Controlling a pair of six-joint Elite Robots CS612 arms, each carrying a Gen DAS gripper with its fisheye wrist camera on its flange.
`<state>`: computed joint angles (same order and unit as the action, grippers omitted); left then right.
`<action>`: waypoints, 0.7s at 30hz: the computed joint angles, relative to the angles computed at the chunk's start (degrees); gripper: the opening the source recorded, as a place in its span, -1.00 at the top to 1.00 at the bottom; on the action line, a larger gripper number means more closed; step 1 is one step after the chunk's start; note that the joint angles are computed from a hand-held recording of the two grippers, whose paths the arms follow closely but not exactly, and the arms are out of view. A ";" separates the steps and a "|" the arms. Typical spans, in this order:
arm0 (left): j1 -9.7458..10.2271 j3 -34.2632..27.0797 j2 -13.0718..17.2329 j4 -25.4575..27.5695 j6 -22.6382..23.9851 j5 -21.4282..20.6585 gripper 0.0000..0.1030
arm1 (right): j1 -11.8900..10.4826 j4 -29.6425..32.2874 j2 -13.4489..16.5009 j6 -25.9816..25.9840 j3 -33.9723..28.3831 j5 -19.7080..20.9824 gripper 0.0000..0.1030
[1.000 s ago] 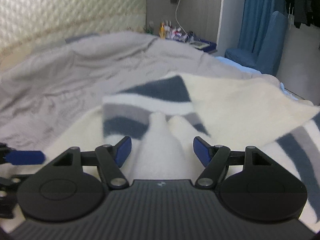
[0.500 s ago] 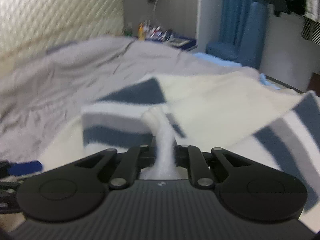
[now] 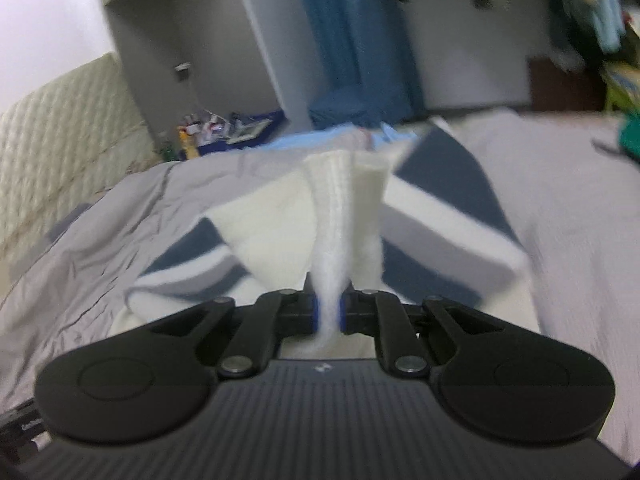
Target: Fold large clothes
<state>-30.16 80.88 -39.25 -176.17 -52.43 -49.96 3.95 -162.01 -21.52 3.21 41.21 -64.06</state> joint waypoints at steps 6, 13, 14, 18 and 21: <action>-0.53 1.79 -1.93 4.86 -6.48 0.65 -0.30 | -0.84 4.59 -3.17 2.30 7.30 0.66 0.71; -0.84 5.79 -5.92 10.50 -15.73 -1.83 -0.30 | -2.56 10.92 -7.47 4.04 14.19 5.73 0.49; -0.96 6.80 -6.63 10.36 -17.32 -1.97 -0.30 | -3.03 10.75 -8.09 4.23 15.24 6.87 0.47; -1.42 11.08 -9.17 8.42 -24.37 -1.22 -0.30 | -4.41 7.74 -10.19 7.35 19.09 6.72 -0.40; -1.25 13.26 -10.44 8.58 -29.02 -2.87 -0.30 | -5.05 5.76 -10.73 11.29 20.36 3.64 -0.55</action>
<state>-31.42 94.15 -49.70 -167.59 -81.45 -52.83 -1.10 -156.25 -32.25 14.50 61.57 -60.42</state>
